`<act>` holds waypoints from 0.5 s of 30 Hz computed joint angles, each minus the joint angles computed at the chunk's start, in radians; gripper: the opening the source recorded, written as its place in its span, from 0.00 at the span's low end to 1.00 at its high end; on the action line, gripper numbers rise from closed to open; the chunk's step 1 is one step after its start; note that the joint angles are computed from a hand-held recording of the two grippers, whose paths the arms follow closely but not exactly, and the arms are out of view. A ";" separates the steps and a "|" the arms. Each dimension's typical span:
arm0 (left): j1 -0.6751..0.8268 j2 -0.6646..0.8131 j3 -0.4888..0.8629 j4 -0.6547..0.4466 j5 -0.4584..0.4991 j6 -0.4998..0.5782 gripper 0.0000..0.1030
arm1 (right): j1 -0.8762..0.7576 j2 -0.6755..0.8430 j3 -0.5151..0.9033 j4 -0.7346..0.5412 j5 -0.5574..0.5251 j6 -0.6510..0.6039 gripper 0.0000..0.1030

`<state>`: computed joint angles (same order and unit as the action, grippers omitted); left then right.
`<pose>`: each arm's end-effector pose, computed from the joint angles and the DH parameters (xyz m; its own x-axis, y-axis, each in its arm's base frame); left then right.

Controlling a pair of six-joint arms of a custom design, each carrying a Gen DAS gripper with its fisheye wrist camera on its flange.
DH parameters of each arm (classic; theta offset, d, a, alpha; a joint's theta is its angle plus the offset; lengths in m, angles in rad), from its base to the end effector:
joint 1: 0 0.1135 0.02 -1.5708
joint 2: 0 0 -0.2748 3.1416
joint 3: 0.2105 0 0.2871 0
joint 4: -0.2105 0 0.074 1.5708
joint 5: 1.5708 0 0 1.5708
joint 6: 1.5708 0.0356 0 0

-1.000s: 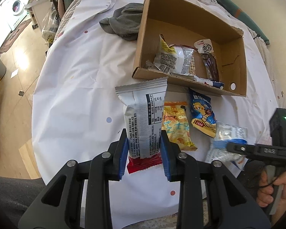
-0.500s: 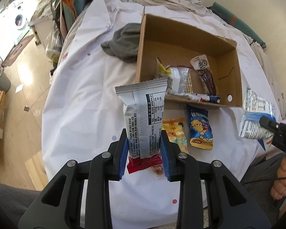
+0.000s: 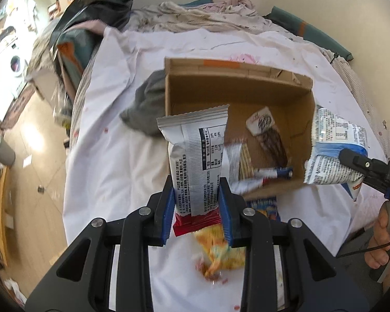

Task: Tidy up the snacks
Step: 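Carry the bar and chip bag over the box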

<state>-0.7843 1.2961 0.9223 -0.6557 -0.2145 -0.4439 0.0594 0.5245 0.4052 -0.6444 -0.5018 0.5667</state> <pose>0.2069 -0.1958 0.2381 -0.8109 0.2164 -0.5437 0.2926 0.9546 -0.0565 0.1428 0.0256 0.2045 -0.7966 0.4241 -0.4308 0.0341 0.7430 0.6684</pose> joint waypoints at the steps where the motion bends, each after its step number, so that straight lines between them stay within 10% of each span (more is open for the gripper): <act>1: 0.007 0.021 0.018 0.008 0.001 0.012 0.27 | -0.005 0.041 0.006 0.035 0.001 -0.005 0.48; 15: 0.015 0.274 0.116 0.227 -0.086 0.153 0.27 | 0.037 0.434 0.070 0.292 0.053 -0.072 0.49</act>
<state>-0.7694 1.5699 1.0383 -0.4285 -0.3006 -0.2913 0.0960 0.9587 0.4752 -0.3525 -0.4484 0.4943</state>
